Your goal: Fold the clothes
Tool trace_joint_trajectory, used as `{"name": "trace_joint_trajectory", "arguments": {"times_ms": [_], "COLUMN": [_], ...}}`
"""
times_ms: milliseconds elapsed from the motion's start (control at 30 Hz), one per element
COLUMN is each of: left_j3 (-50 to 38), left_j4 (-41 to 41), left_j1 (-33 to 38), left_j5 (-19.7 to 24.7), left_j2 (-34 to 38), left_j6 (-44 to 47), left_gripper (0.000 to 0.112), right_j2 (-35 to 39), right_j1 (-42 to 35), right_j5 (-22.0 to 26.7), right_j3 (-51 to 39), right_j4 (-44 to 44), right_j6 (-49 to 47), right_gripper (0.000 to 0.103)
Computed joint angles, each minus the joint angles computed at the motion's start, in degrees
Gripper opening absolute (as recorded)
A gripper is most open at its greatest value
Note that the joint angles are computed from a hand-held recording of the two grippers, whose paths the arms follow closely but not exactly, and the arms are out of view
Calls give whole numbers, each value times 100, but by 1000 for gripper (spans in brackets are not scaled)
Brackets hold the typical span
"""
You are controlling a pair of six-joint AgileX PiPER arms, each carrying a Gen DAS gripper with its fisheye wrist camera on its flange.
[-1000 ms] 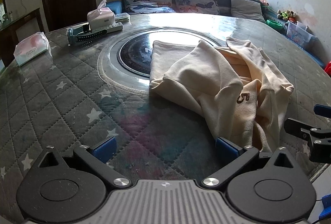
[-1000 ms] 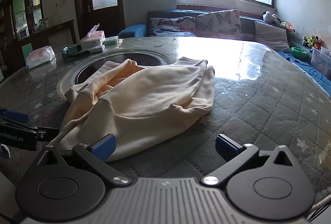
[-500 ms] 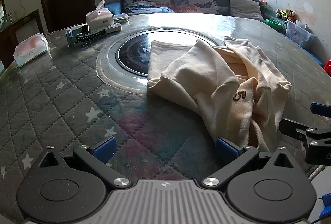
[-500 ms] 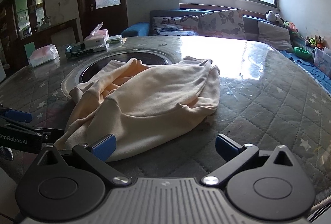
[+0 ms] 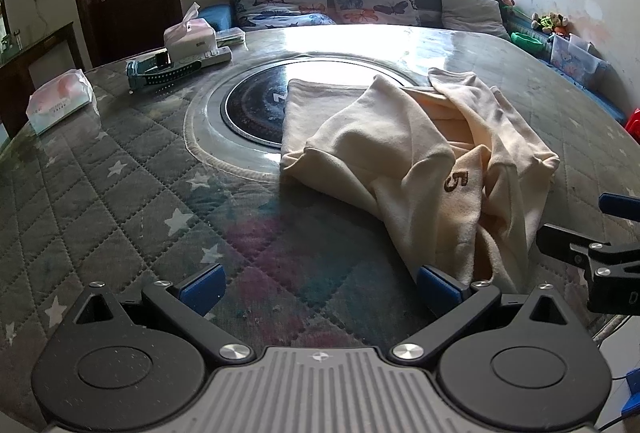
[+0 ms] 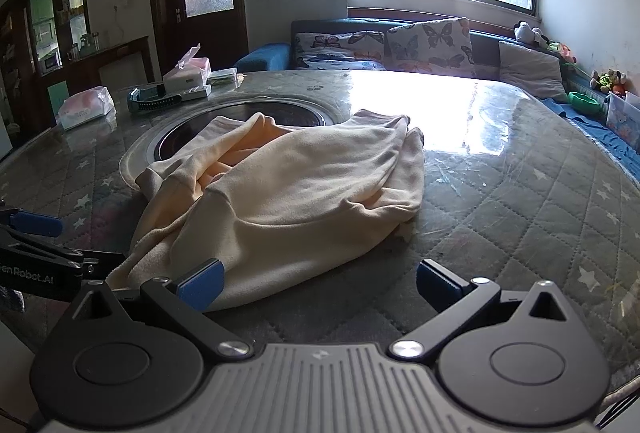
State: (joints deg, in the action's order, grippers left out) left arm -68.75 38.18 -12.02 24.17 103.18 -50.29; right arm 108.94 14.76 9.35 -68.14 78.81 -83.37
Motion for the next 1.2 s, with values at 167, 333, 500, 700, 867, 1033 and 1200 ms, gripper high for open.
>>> {"name": "trace_joint_trajectory", "arguments": {"times_ms": [167,333,500,700,867,1033,1200], "left_j3": [34,109,168,225,247,288,309], "left_j4": [15,50,101,146,160,218,280], "left_j1": [-24,-31,-44,-47,-66,-93,-106], "left_j5": [60,48,41,28,40,54,72], "left_j2": [-46,-105,-149,-181,-183,-209,-239], "left_j6": [0,-14,-54,-83,-91,-149,-216], "left_gripper": [103,103,103,103,103,103,103], "right_j2": [-24,-62,-113,-127,-132,-153,-192], "right_j1": [9,25,40,60,66,64,67], "right_j5": [-3,-12,-31,-35,-42,-34,-26], "right_j3": [18,66,126,140,147,189,228], "right_j4": [60,258,465,468,468,704,962], "right_j6": [-64,-276,-493,-520,-519,-747,-1012], "right_gripper": [103,103,103,103,103,103,103]}}
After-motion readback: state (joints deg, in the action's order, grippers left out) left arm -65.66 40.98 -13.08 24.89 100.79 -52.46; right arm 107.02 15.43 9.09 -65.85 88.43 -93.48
